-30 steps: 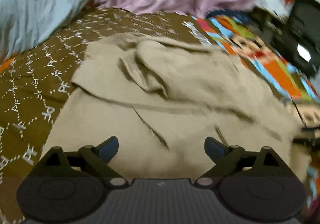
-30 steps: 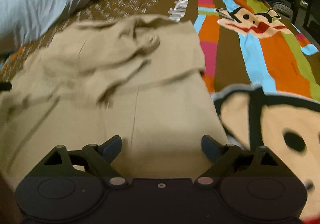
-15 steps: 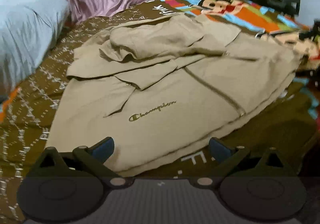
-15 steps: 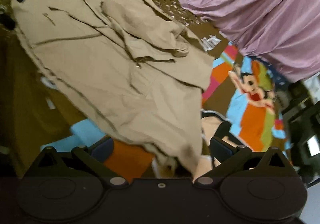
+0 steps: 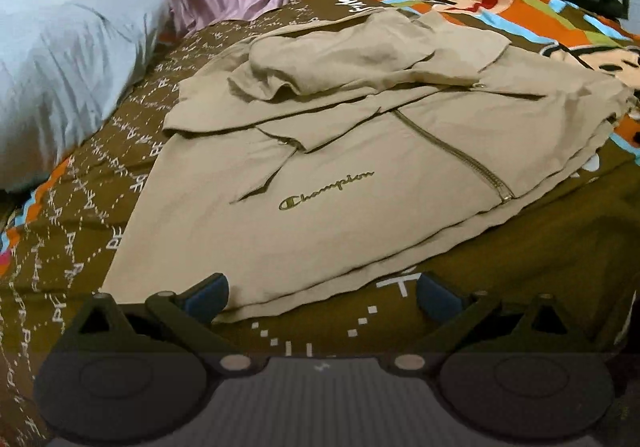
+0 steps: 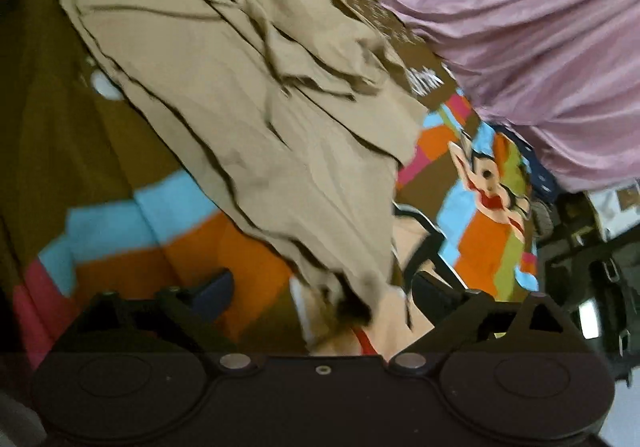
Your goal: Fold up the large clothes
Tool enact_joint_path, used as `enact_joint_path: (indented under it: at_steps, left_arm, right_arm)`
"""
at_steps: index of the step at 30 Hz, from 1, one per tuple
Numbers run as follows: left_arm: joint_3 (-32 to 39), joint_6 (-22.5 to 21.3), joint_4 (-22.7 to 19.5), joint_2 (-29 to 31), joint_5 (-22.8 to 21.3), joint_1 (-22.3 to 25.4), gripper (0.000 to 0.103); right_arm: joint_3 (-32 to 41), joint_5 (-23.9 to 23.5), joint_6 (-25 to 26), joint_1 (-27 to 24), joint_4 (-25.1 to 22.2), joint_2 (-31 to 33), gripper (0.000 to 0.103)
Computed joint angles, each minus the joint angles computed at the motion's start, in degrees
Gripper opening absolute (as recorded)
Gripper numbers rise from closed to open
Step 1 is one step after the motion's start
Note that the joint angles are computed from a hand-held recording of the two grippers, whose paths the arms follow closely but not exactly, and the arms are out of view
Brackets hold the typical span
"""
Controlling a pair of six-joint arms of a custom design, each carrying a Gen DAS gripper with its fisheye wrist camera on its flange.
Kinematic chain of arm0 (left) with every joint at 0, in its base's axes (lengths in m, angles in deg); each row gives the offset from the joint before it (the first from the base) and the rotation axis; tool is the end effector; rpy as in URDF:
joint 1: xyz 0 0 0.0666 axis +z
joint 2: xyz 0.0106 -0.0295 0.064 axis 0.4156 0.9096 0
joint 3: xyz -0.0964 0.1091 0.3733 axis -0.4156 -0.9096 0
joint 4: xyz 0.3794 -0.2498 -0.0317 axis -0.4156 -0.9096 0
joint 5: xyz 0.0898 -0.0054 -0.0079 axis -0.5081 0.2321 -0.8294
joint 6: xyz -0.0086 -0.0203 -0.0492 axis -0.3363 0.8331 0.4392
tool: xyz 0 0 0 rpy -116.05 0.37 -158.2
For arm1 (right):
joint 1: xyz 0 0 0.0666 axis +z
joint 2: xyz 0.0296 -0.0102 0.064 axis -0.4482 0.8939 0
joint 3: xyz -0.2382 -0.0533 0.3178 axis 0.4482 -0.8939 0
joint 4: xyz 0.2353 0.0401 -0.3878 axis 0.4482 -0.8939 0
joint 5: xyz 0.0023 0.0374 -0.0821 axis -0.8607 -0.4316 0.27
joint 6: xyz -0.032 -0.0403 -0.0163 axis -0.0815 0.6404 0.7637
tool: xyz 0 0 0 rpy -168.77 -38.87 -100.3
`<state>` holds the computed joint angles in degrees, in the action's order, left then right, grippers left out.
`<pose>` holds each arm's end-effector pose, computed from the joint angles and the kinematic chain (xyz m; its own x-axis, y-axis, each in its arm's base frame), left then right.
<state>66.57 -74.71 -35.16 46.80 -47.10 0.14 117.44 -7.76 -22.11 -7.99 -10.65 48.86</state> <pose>0.6460 -0.2877 0.5222 -0.6422 0.4372 -0.6297 0.4062 0.8907 0.2042 0.5935 0.1810 0.5111 -0.6290 -0.6645 -0.4035 -0.3124 0.6914 -0.6515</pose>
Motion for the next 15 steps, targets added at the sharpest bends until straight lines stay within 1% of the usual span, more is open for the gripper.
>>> enact_joint_path:
  at_steps: [3, 4, 6, 7, 8, 9, 10, 13, 15]
  left_arm:
    - [0.41, 2.74, -0.41, 0.11, 0.03, 0.2, 0.102]
    - [0.23, 3.25, -0.35, -0.01, -0.28, 0.21, 0.102]
    - [-0.74, 3.44, 0.15, -0.6, -1.36, 0.1, 0.102]
    - [-1.16, 3.25, 0.33, -0.84, -1.52, 0.09, 0.102]
    - [-1.39, 3.12, 0.41, -0.94, -1.5, 0.09, 0.102]
    - [-1.39, 3.0, 0.35, -0.9, -1.65, 0.03, 0.102]
    - [-1.28, 2.78, 0.31, -0.79, -1.99, -0.07, 0.102]
    - [-1.44, 1.44, 1.47, -0.68, -3.5, -0.45, 0.102]
    - [-0.7, -0.13, 1.92, 0.09, -5.7, -0.79, 0.102]
  right_arm:
    - [-1.44, 0.3, -2.35, -0.42, 4.07, 0.29, 0.095]
    - [-2.23, 0.49, -1.44, -0.27, 6.25, 0.24, 0.094]
    - [-3.37, 0.54, 1.35, 0.22, 9.3, -0.12, 0.083]
    - [-3.54, 0.01, 1.88, 0.36, 9.84, -0.24, 0.07]
    - [-3.06, -0.47, 1.25, 0.39, 9.13, -0.01, 0.052]
    - [-2.44, -0.69, -0.2, 0.42, 8.22, 0.27, 0.039]
    - [-1.93, -0.78, -2.12, 0.32, 7.86, 0.42, 0.018]
    - [0.0, -4.33, -10.09, -0.43, 8.71, -0.01, 0.009]
    - [2.42, -6.52, -14.17, -0.8, 9.32, 0.22, 0.008]
